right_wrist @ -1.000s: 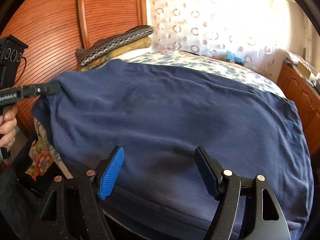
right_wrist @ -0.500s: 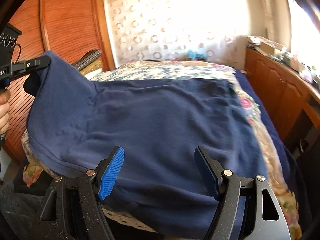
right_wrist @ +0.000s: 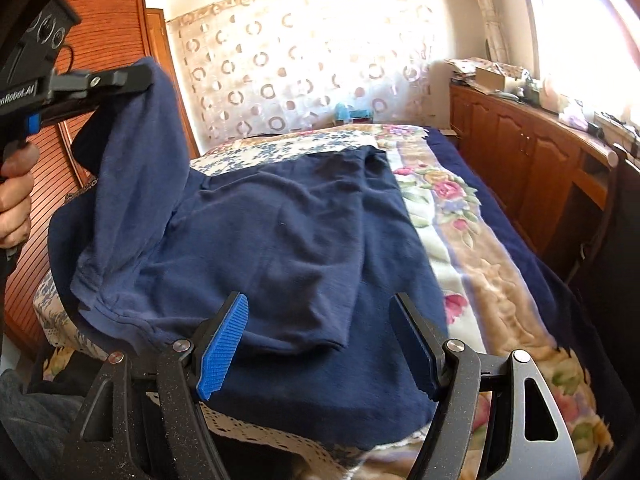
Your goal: Fold small clothes
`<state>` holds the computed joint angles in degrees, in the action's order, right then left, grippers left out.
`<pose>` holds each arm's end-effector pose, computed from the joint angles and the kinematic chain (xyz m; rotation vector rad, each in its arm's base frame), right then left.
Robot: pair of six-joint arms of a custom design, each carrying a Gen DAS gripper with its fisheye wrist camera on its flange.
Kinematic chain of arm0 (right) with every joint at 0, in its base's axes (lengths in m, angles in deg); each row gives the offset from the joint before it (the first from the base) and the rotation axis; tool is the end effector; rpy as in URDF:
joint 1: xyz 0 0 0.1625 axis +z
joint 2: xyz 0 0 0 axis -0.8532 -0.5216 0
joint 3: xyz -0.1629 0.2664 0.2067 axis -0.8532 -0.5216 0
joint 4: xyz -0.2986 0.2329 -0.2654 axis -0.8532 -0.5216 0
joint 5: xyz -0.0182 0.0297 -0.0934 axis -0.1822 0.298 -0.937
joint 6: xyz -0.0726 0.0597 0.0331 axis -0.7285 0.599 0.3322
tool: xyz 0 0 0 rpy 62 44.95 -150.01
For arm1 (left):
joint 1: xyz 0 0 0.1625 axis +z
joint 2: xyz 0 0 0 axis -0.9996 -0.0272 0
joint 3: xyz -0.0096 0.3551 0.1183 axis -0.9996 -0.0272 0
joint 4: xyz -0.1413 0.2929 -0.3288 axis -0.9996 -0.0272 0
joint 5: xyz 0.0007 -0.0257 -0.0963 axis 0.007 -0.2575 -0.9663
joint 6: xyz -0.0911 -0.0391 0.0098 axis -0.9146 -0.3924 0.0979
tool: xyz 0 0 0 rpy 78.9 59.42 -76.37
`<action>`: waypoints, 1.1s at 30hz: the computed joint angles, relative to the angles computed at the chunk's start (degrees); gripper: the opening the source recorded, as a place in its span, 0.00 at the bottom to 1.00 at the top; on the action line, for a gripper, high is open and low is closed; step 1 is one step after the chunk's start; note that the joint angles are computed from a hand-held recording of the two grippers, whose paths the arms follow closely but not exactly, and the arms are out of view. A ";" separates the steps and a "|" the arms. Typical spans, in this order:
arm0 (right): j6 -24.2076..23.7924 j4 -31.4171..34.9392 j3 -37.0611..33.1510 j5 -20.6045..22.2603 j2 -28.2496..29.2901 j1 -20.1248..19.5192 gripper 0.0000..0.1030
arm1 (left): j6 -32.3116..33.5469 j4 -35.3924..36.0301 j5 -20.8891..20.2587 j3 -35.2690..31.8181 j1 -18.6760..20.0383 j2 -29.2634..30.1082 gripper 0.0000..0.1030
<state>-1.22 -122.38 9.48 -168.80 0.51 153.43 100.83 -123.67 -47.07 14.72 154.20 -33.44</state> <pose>0.1854 -0.7444 0.0388 1.0171 -2.4347 0.9259 -0.1560 -0.7562 0.2273 0.9958 2.4474 -0.8823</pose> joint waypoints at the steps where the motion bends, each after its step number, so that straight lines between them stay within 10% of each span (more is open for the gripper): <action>1: 0.14 -0.30 0.58 -0.03 -0.41 -0.11 0.73 | 0.33 0.05 0.21 -0.31 -0.15 0.52 0.09; 9: 0.97 -0.60 1.17 -0.67 -1.12 -0.41 0.73 | -1.01 3.17 2.03 -2.71 -0.18 3.12 0.12; 19: 1.19 -1.65 1.04 -1.04 -1.01 -0.05 0.73 | 1.86 -2.42 3.22 4.30 0.86 -2.72 0.73; 33: -1.29 4.41 -9.03 -0.27 5.30 3.09 0.73 | -0.76 -9.10 11.51 12.88 6.69 -8.54 0.75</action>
<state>-2.51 -117.97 0.45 -169.07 5.81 156.53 100.06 -132.76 -35.56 27.60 160.88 -41.98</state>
